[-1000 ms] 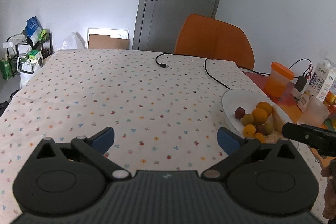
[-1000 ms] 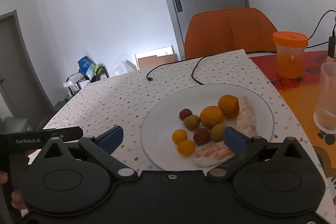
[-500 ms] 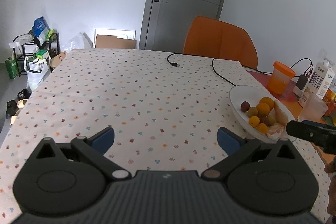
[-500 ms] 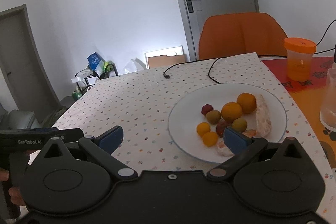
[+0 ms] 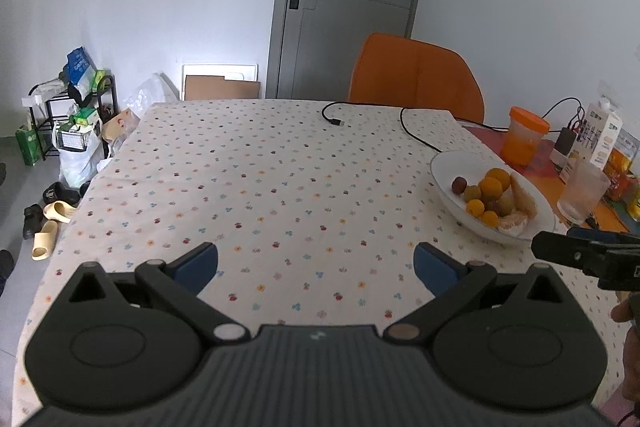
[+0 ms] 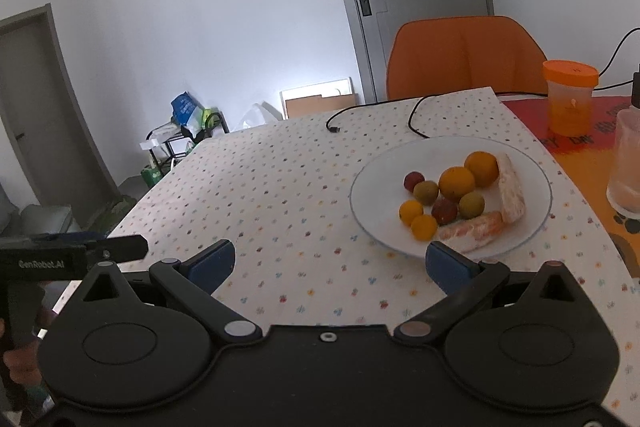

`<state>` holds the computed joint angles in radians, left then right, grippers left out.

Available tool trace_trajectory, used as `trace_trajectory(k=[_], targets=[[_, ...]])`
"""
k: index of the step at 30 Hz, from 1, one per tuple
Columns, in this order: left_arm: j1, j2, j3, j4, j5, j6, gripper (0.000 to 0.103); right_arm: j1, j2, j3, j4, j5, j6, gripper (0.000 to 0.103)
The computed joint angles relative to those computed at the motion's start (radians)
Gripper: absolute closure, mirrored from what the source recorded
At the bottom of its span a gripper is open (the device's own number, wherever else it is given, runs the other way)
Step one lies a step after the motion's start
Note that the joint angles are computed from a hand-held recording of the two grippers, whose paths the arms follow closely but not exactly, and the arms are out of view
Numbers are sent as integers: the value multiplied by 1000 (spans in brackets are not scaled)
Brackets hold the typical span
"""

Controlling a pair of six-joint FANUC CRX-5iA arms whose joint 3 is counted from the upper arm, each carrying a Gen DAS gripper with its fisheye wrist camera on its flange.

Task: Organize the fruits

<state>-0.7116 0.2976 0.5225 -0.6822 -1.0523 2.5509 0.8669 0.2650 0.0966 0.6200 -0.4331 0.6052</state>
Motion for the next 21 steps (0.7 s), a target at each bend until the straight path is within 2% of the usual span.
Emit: trace_trajectory(k=[8, 13, 21], targets=[[-21, -34, -31, -14, -12, 21, 0, 34, -26, -52, 132, -27, -108, 0], [-44, -56, -44, -50, -29, 43, 0, 44, -36, -83, 258, -46, -252, 0], [-64, -76, -61, -77, -66, 59, 0, 59, -44, -75, 241, -52, -203, 0]])
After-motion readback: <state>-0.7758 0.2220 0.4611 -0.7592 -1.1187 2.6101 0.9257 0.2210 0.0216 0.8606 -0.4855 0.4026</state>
